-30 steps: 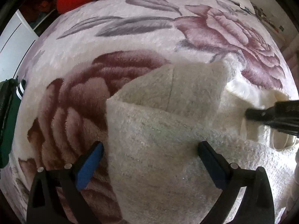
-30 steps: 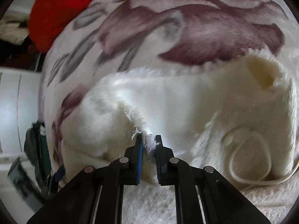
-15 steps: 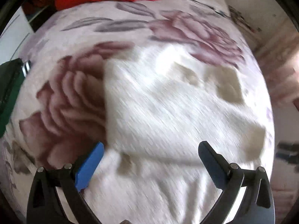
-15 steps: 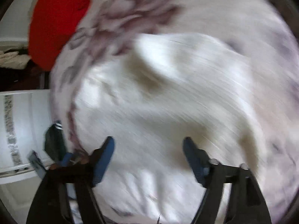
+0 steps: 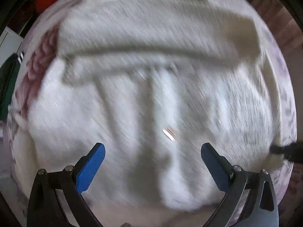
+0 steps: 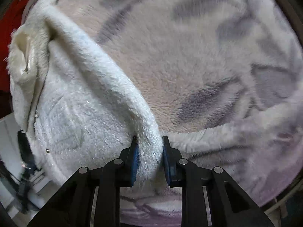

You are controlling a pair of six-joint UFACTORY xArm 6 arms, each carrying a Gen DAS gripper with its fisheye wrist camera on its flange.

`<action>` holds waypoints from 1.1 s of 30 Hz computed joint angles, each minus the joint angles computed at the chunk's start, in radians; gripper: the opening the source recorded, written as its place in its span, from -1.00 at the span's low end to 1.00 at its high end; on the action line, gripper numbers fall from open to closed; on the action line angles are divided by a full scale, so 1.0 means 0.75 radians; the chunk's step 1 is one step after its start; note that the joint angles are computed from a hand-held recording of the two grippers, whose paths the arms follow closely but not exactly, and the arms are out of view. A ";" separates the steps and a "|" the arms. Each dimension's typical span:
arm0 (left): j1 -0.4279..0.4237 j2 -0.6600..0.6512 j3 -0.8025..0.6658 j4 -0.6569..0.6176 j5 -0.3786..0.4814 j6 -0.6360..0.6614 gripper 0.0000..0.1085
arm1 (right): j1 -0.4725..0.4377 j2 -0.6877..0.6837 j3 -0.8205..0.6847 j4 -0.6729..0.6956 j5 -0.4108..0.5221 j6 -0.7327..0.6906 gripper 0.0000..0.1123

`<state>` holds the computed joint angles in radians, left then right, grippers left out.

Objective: Fold large clothes
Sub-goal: 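Grasp the folded cardigan edge with both tools and lift it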

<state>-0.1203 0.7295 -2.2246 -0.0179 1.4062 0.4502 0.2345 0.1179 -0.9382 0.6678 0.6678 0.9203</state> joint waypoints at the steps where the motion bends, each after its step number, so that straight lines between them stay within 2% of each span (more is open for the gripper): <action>1: -0.020 -0.054 0.073 0.006 0.016 -0.055 0.90 | -0.036 -0.018 -0.010 0.065 0.043 -0.114 -0.43; 3: -0.056 -0.161 0.195 -0.052 0.025 -0.138 0.90 | -0.101 -0.073 0.007 0.129 0.079 -0.237 -0.18; 5: -0.093 -0.221 0.249 -0.135 0.063 -0.187 0.90 | -0.175 -0.199 0.077 0.080 0.091 -0.265 0.19; 8: -0.206 -0.306 0.368 -0.255 0.077 -0.236 0.90 | -0.324 -0.324 0.136 -0.008 0.213 -0.326 0.20; 11: -0.303 -0.309 0.427 -0.323 0.085 -0.281 0.90 | -0.467 -0.380 0.151 -0.078 0.329 -0.392 0.20; 14: -0.423 -0.337 0.576 -0.268 -0.017 -0.266 0.85 | -0.592 -0.405 0.159 -0.095 0.401 -0.491 0.20; 15: -0.458 -0.363 0.653 -0.213 -0.108 -0.262 0.58 | -0.592 -0.373 0.144 -0.071 0.377 -0.515 0.20; 16: -0.481 -0.390 0.719 -0.150 -0.191 -0.262 -0.05 | -0.602 -0.354 0.134 -0.044 0.363 -0.552 0.20; 17: -0.494 -0.406 0.765 -0.086 -0.273 -0.262 -0.37 | -0.614 -0.324 0.114 -0.014 0.348 -0.596 0.20; 19: -0.464 -0.419 0.772 -0.124 -0.325 -0.255 -0.68 | -0.652 -0.248 0.060 0.086 0.316 -0.729 0.20; 23: -0.395 -0.452 0.754 -0.195 -0.354 -0.218 -0.75 | -0.673 0.069 -0.223 0.372 0.279 -1.056 0.22; 24: -0.380 -0.474 0.762 -0.201 -0.366 -0.211 -0.76 | -0.659 0.148 -0.302 0.431 0.265 -1.105 0.25; 26: -0.355 -0.487 0.743 -0.222 -0.350 -0.203 -0.77 | -0.632 0.361 -0.525 0.619 0.289 -1.245 0.44; 27: -0.336 -0.488 0.721 -0.239 -0.330 -0.198 -0.77 | -0.617 0.473 -0.649 0.699 0.300 -1.278 0.44; 29: -0.322 -0.513 0.728 -0.258 -0.326 -0.206 -0.78 | -0.593 0.651 -0.852 0.794 0.339 -1.299 0.44; 32: -0.281 -0.564 0.780 -0.284 -0.347 -0.199 -0.78 | -0.547 0.901 -1.152 0.757 0.359 -1.121 0.43; 33: -0.256 -0.555 0.759 -0.303 -0.340 -0.205 -0.79 | -0.526 0.939 -1.203 0.728 0.324 -1.075 0.20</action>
